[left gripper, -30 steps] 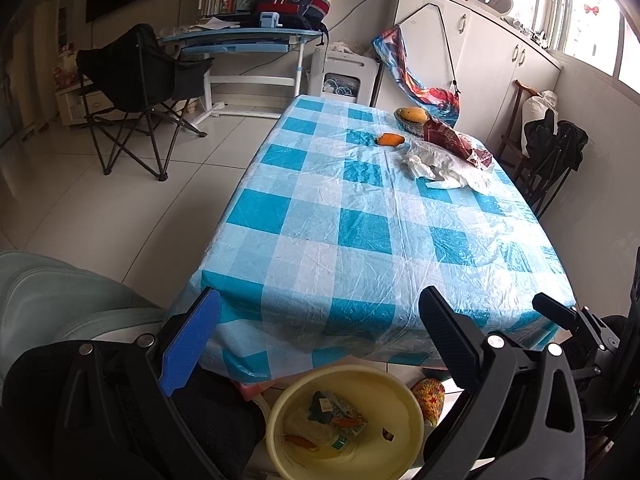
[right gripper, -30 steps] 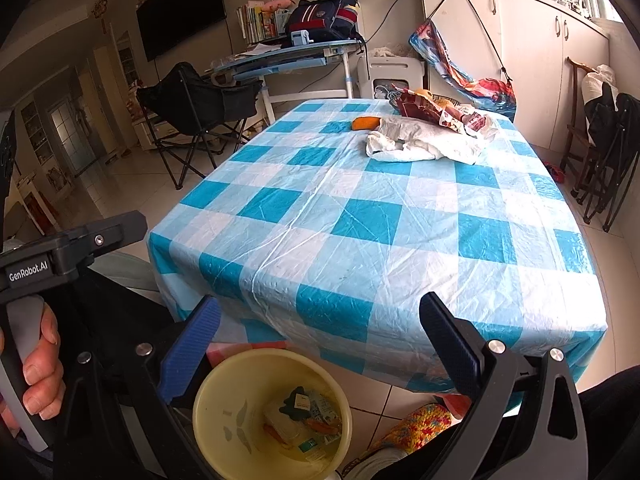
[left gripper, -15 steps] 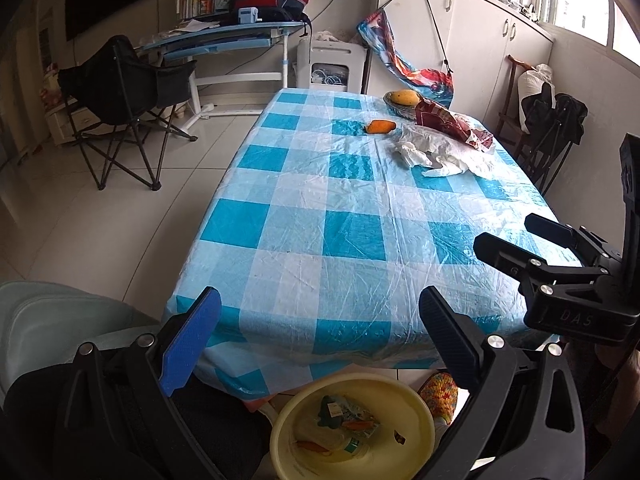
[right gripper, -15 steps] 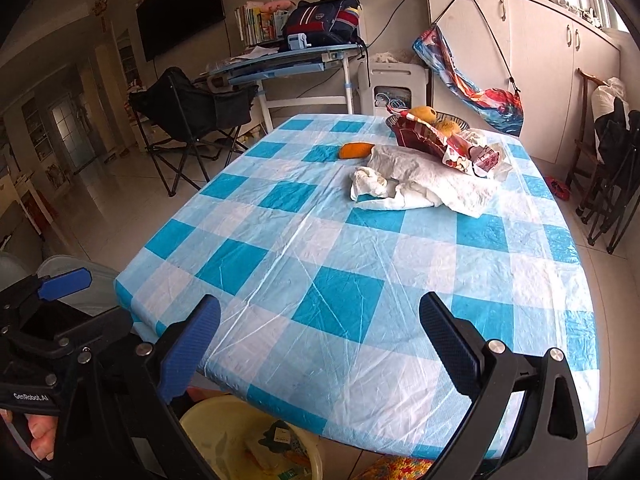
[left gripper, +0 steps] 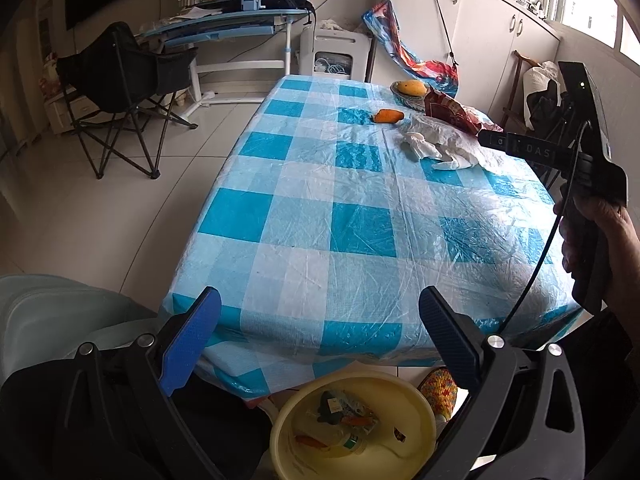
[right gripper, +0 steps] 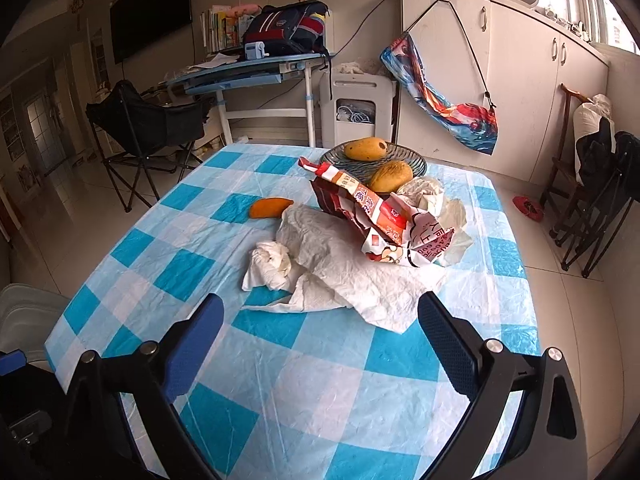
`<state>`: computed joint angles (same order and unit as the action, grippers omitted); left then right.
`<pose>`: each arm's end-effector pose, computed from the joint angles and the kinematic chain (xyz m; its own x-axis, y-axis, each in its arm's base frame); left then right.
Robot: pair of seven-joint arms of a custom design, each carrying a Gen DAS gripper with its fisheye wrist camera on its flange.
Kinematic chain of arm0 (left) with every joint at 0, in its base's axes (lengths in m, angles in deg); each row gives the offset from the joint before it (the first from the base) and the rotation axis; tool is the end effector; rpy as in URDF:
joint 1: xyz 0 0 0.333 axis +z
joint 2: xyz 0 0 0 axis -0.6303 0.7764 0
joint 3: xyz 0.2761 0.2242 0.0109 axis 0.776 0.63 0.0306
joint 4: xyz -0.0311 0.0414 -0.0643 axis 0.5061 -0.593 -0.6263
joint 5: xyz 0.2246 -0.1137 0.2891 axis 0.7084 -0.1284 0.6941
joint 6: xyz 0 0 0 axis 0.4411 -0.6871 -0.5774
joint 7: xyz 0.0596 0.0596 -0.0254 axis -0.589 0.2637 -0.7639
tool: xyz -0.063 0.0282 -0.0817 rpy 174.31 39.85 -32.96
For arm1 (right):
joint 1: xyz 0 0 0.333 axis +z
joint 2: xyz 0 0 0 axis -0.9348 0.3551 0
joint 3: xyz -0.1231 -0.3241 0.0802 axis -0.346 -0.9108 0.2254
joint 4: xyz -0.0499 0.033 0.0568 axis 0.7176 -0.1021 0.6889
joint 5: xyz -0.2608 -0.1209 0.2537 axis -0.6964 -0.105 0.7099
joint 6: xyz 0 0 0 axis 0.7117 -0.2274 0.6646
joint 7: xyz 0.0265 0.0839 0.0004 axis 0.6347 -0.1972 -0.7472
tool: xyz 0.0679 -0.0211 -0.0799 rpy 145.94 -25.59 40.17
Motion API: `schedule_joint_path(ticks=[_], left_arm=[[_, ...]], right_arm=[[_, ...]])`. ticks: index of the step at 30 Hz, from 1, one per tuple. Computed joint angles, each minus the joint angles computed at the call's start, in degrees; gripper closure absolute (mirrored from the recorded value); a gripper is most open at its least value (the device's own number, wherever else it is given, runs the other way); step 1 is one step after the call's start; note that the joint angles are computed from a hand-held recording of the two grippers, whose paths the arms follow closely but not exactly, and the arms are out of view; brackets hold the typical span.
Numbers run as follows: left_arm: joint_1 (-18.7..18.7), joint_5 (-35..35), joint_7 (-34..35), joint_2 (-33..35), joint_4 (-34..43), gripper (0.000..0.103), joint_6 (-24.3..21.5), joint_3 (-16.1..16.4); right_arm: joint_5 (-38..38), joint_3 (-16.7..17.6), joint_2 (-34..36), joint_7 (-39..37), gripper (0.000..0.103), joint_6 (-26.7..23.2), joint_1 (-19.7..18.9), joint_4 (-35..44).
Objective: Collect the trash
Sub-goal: 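Reach the right gripper to the white tissue paper and close on it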
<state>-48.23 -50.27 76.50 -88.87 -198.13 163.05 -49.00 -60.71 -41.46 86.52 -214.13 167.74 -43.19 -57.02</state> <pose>0.4968 -0.1063 0.4171 -0.3757 -0.9241 0.0699 -0.7259 0.2466 -0.6421 0.5160 0.3147 0.4373 -0.1935 -0.9801 -0.0449 -0.6544 0.1630 -0.7384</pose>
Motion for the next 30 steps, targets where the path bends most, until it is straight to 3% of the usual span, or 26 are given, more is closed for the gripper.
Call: schedule_joint_path(ticks=[6, 9, 11, 12, 14, 17, 21, 24, 27, 28, 29, 30], left_arm=[[0.41, 4.99, -4.06, 1.37, 0.87, 0.007, -1.19, -0.26], [0.99, 8.07, -6.66, 2.31, 2.68, 0.007, -2.87, -0.16], [1.26, 11.3, -9.17, 3.66, 5.13, 0.007, -3.05, -0.22], [1.33, 13.34, -10.73, 4.61, 6.81, 0.007, -2.91, -0.26], [1.53, 16.59, -13.48, 6.57, 10.39, 0.007, -3.0, -0.59], [1.14, 22.49, -19.18, 10.39, 15.86, 0.007, -2.47, -0.42], [0.39, 31.1, -27.45, 15.87, 22.99, 0.007, -5.75, 0.46], [-1.09, 37.05, -32.51, 19.39, 26.92, 0.007, -7.17, 1.75], [-1.06, 39.92, -36.28, 21.89, 29.92, 0.007, -8.55, 1.72], [-0.61, 40.07, -36.75, 22.27, 30.17, 0.007, -8.5, 1.21], [-0.2, 40.12, -37.05, 22.48, 30.27, 0.007, -8.36, 0.7], [0.26, 40.01, -37.1, 22.57, 30.08, 0.007, -8.13, 0.12]], right_arm=[[6.48, -1.67, 4.05, -6.09, 0.018, 1.09, -2.02, 2.11], [7.0, -2.38, 4.68, -7.65, 0.027, 1.47, -1.69, 2.38], [7.74, -2.38, 4.2, -9.81, 0.061, 2.47, -1.82, 1.91], [9.11, -2.16, 3.9, -11.67, 0.068, 3.26, -2.15, 1.6], [13.56, -1.34, 2.89, -16.09, 0.098, 5.78, -3.08, 0.16], [15.16, -1.05, 0.61, -17.62, 0.101, 8.46, -2.55, -2.7], [17.25, 0.24, -3.86, -17.6, 0.101, 12.45, -1.9, -7.78], [21.97, 2.2, -6.64, -21.31, 0.101, 12.47, -1.65, -11.59], [15.25, 2.06, -7.38, -15.74, 0.1, 12.02, -1.8, -11.73], [12.79, 1.78, -6.94, -14.01, 0.086, 12.18, -2.17, -10.65], [10.95, 1.66, -6.14, -13.32, 0.051, 11.65, -2.36, -9.02], [7.91, 1.25, -4.89, -12.35, 0.04, 12.49, -2.54, -7.01]])
